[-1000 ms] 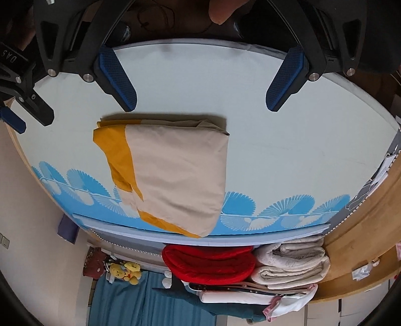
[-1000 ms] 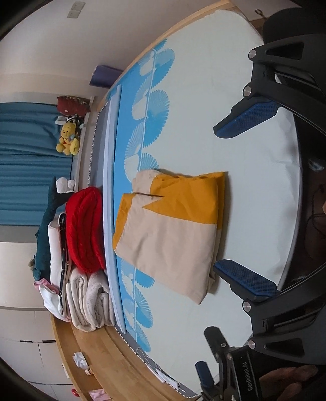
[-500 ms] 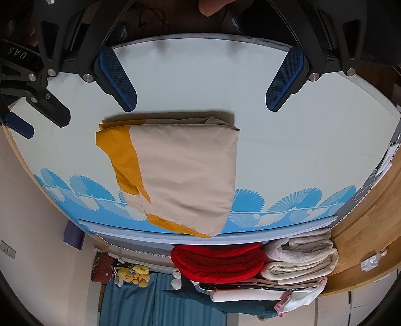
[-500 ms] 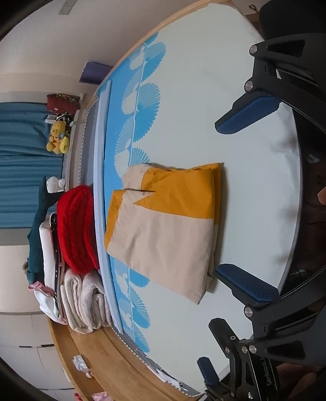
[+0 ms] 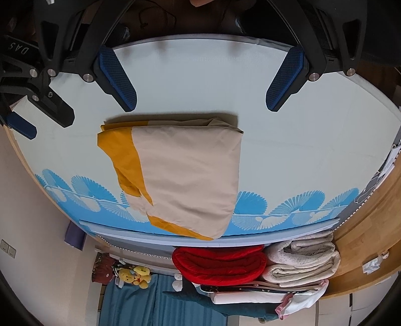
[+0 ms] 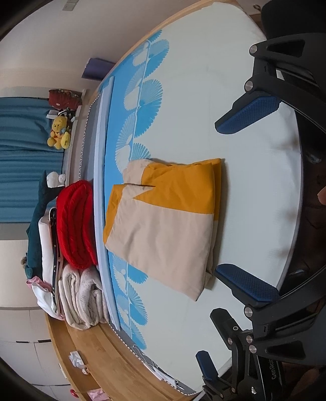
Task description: Fold large clothes
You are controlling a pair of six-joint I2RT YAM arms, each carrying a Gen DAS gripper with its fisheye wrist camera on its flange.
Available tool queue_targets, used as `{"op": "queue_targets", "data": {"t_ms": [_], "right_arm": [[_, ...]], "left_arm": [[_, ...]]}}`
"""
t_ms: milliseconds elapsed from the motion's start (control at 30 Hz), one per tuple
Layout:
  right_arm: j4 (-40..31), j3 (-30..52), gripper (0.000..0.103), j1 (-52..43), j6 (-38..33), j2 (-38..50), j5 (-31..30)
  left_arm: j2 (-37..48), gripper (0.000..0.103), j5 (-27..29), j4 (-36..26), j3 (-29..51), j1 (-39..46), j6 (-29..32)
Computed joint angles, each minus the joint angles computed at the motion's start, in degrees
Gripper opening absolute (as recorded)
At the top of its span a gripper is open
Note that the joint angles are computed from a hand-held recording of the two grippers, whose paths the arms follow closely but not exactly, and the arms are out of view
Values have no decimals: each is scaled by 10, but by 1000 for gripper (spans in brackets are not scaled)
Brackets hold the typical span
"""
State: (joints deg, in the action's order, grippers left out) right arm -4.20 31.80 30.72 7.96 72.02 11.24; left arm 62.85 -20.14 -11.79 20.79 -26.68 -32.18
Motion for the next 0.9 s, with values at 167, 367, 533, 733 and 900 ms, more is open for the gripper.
{"op": "queue_targets", "data": {"t_ms": [167, 367, 533, 733, 900], "right_arm": [[1, -1, 103, -3, -4, -1, -3], [4, -1, 103, 5, 1, 5, 2], [5, -2, 103, 5, 1, 6, 1], [5, -2, 103, 3, -1, 6, -1], [6, -2, 103, 5, 3, 7, 1]], "left_arm": [[0, 102, 0, 0, 0, 1, 1], [-1, 102, 3, 4, -4, 4, 1], [-1, 102, 3, 5, -4, 4, 1], [1, 102, 4, 6, -4, 4, 1], [1, 102, 3, 6, -4, 3, 0]]}}
